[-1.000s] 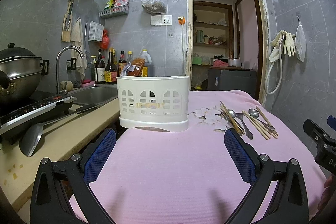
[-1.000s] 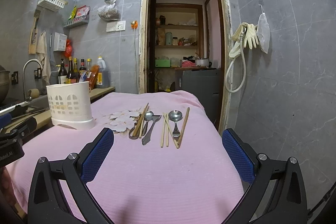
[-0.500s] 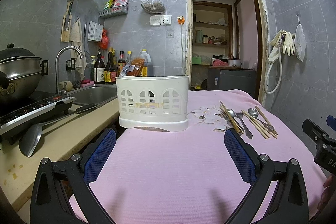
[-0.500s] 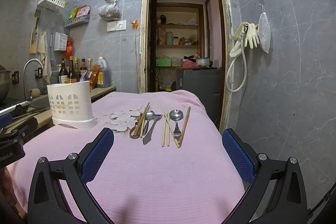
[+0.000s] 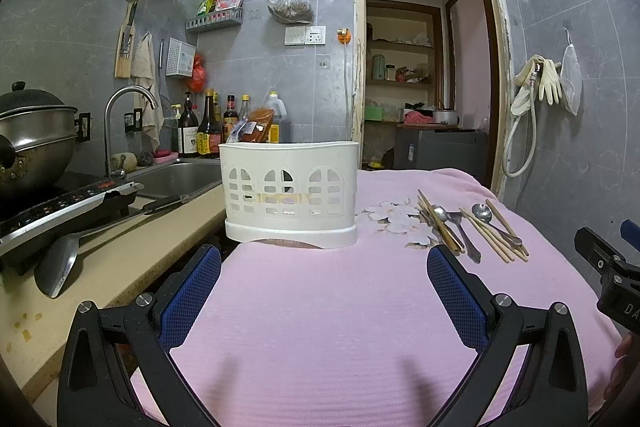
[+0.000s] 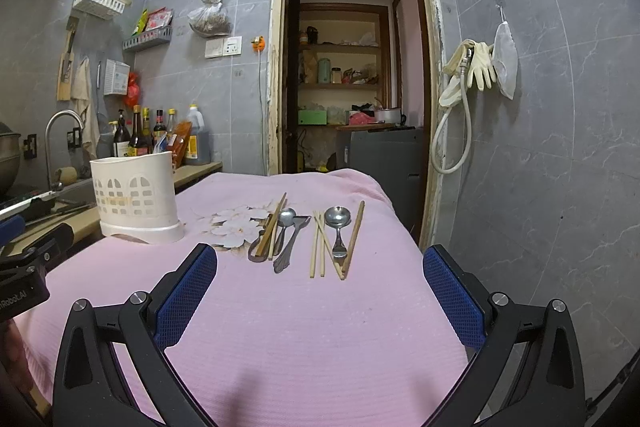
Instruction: Organize utensils
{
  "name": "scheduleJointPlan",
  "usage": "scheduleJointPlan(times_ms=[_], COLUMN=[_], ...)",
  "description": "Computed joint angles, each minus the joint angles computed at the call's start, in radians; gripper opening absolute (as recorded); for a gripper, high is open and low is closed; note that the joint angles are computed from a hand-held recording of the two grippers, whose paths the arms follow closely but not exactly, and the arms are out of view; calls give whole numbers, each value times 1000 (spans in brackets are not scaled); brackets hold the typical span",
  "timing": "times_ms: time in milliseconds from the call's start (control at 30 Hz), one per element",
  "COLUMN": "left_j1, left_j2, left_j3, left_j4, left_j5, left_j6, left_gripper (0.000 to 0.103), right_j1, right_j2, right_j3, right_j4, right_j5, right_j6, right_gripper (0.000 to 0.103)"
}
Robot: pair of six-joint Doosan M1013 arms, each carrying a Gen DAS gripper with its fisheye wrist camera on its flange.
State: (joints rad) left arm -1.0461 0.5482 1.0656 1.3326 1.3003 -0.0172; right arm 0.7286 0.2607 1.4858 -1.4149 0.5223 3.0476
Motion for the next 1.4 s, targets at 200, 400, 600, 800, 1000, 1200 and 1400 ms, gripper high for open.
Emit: scheduleJointPlan(times_ms=[200, 400, 600, 800, 1000, 1200, 1400], left_j1=[0, 4, 27, 67, 114, 163, 205], left_j2=[0, 3, 6, 29, 87, 185, 316], left_j3=[-1, -9, -35, -128, -276, -477, -726], left_j4=[0, 20, 38, -19, -192, -418, -626], left_j5=[1, -17, -85, -178, -258, -247, -162], left_j6=[2, 26, 29, 160, 378, 627, 843], left_gripper=[101, 101, 101, 101, 101, 101, 101], right_j1=[0, 1, -13, -50, -95, -155, -210], right_j2=[0, 3, 8, 21, 57, 110, 173], right_j3=[0, -2, -16, -64, -153, -267, -382], right_j4=[1, -27, -93, -54, 154, 574, 1009], right_j5=[-2, 4, 11, -16, -41, -56, -10], right_j6=[0, 11, 33, -74, -347, -752, -1134], right_gripper=[103, 103, 103, 103, 103, 103, 103])
